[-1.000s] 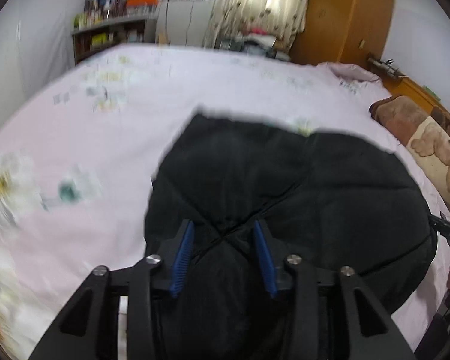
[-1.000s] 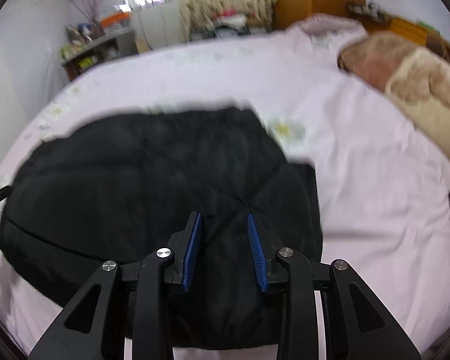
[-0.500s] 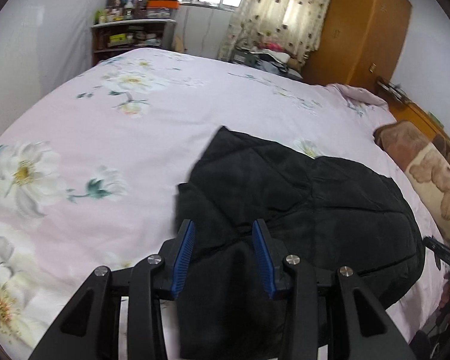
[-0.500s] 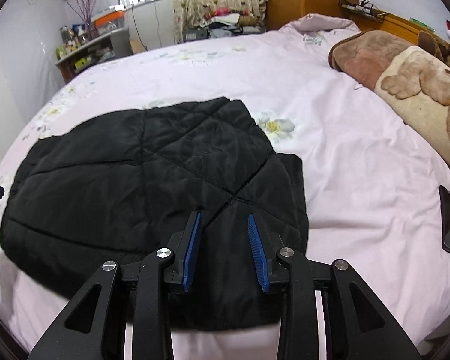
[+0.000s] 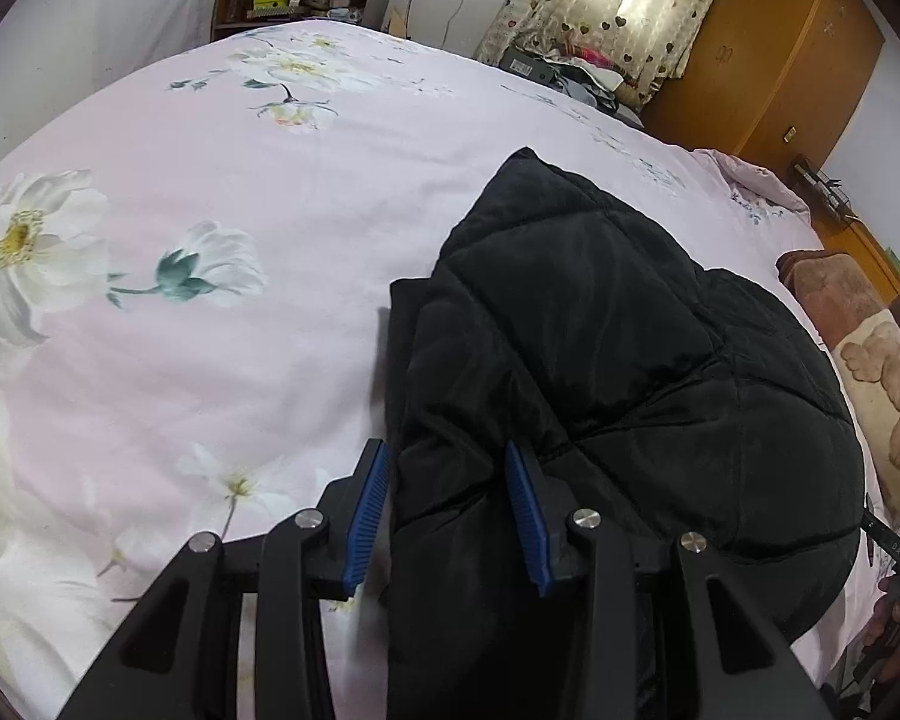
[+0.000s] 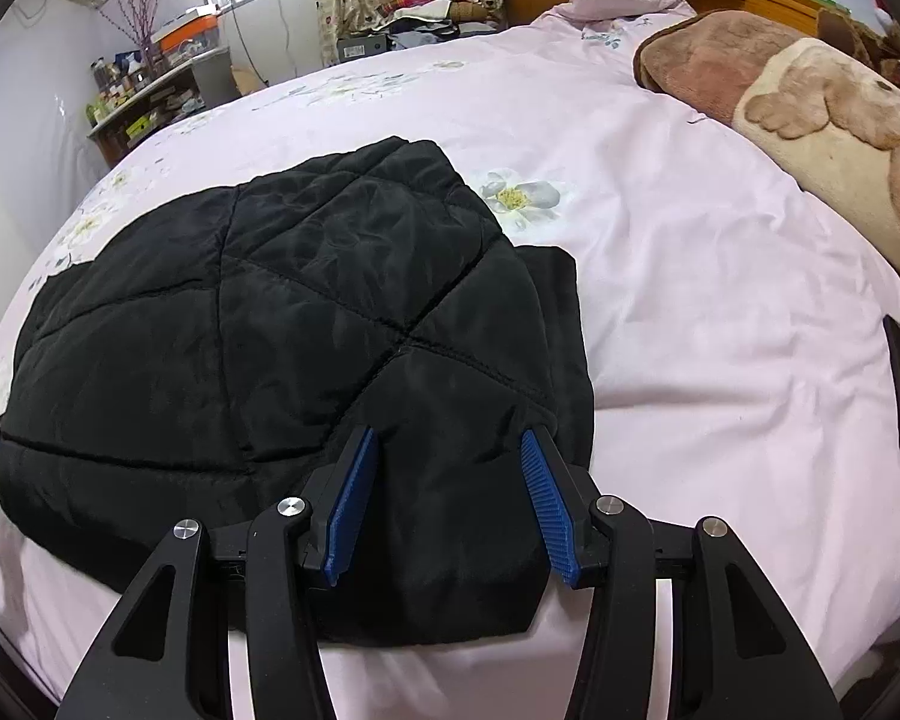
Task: Fold large clothes
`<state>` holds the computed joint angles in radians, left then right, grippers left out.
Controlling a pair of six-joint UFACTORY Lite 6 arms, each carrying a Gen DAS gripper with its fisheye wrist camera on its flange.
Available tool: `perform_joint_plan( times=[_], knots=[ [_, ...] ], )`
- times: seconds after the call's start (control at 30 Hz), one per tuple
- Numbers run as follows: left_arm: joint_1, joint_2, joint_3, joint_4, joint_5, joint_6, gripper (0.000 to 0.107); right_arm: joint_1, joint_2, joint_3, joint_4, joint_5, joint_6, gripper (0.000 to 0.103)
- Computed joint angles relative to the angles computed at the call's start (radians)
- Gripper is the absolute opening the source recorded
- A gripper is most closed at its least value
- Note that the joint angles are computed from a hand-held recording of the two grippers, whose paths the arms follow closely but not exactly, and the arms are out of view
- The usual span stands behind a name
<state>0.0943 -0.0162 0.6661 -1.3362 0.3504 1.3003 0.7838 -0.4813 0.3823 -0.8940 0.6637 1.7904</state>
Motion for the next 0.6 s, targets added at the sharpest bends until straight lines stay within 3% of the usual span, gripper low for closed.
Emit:
perform_joint_plan(
  times=[0.07,0.27,0.37,0.47,0.6],
  knots=[
    [0.01,0.014,0.006,-0.023,0.018,0.019,0.043,-0.023,-0.012,-0.015,-0.007,-0.025,0.002,0.051],
    [0.044,0.091,0.043,-0.063,0.064,0.05,0.063,-0.069,-0.057,-0.051,-0.003,-0.061,-0.012,0.051],
    [0.049,0.165,0.076,-0.094,0.106,0.051,0.068,-0.117,-0.062,-0.065,0.018,-0.065,-0.015,0.068],
    [0.018,0.181,0.083,-0.13,0.091,0.081,0.068,-0.21,-0.128,-0.12,0.066,-0.164,-0.073,0.068],
    [-0.004,0.206,0.11,-0.126,0.078,0.071,0.072,-0.31,-0.093,-0.132,0.081,-0.288,-0.156,0.069]
  ],
)
